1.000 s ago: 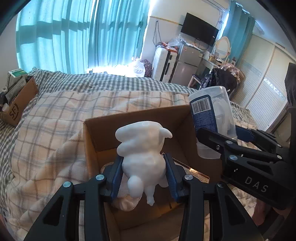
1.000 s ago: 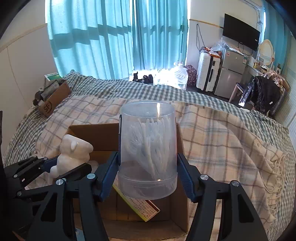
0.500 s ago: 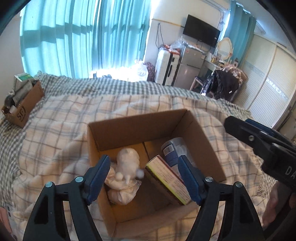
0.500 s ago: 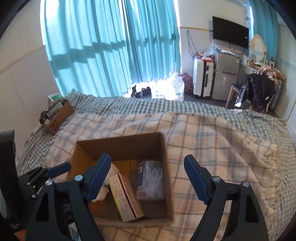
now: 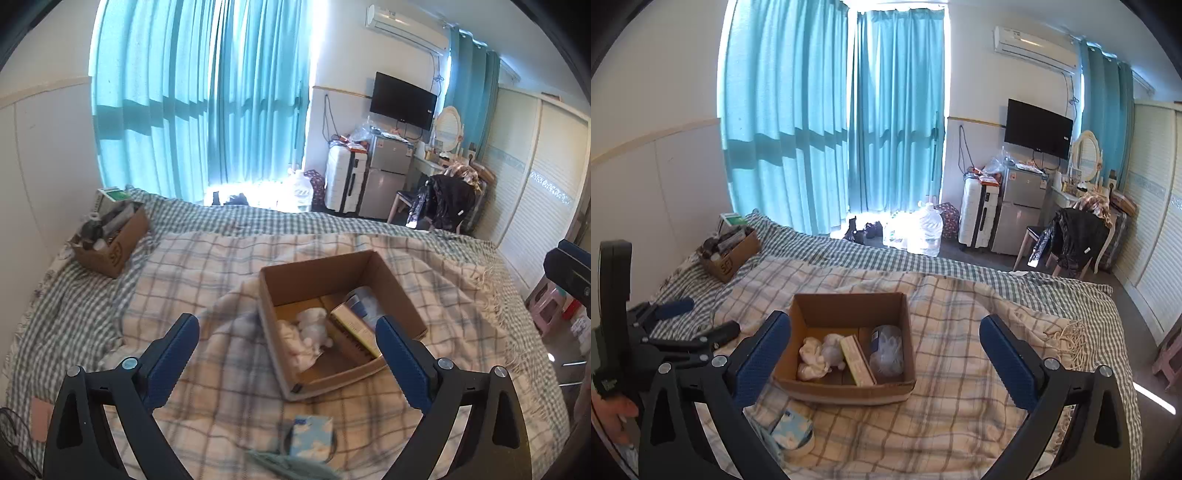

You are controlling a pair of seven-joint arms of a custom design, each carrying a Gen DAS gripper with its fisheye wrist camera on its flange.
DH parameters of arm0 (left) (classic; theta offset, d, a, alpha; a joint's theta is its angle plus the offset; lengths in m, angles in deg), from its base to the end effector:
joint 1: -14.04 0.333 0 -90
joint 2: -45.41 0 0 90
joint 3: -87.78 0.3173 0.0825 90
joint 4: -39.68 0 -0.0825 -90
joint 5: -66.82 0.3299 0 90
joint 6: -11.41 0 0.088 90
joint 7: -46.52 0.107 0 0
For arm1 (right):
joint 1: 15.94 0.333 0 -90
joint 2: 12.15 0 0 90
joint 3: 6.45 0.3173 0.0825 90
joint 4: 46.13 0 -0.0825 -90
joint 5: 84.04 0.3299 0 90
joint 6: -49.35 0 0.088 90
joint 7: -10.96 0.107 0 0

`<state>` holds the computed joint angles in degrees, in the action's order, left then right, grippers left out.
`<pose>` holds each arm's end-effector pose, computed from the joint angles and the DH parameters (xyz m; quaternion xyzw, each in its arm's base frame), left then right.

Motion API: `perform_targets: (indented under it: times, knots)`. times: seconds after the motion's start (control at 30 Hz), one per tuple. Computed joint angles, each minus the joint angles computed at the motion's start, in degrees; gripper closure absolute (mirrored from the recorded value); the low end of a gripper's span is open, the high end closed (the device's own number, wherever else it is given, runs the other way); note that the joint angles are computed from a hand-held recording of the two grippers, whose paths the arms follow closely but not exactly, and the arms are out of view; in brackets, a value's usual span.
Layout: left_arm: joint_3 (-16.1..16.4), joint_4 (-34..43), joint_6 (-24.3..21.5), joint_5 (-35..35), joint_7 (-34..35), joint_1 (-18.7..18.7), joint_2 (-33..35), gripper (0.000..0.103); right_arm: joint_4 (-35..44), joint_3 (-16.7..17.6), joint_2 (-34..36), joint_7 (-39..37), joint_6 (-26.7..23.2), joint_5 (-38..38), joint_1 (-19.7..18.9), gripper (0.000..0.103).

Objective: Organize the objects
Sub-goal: 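Withdraw both grippers and reach toward the blue tissue pack and teal clip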

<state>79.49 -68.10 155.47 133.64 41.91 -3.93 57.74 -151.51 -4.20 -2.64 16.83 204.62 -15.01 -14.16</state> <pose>0.5339 -0.2653 0.4662 -0.7401 0.5126 -0.2782 0.3348 0.5955 0.0075 0.5232 -0.7654 0.4147 -0.2474 0.4255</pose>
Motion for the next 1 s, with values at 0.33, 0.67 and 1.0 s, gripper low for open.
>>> perform_targets:
  times: [0.33,0.67,1.0]
  knots:
    - [-1.3,-12.5,-4.1,6.3,-12.8,-0.1,-1.2,0.004,-10.2,0.1,2.3,-8.5,-2.2,6.8,0.9,0.001]
    - [1.2,-19.8,12.0,2.3,-14.8,3.0,1.7,0.004,-10.6,2.7,10.2,-1.7,-2.9,-5.6,-0.5,0.003]
    - [2.2,-21.0,13.8,5.8,-20.8,3.7,2.0,0.004,-10.0,2.7,14.5,10.1,-8.4,-27.9,5.6,0.071]
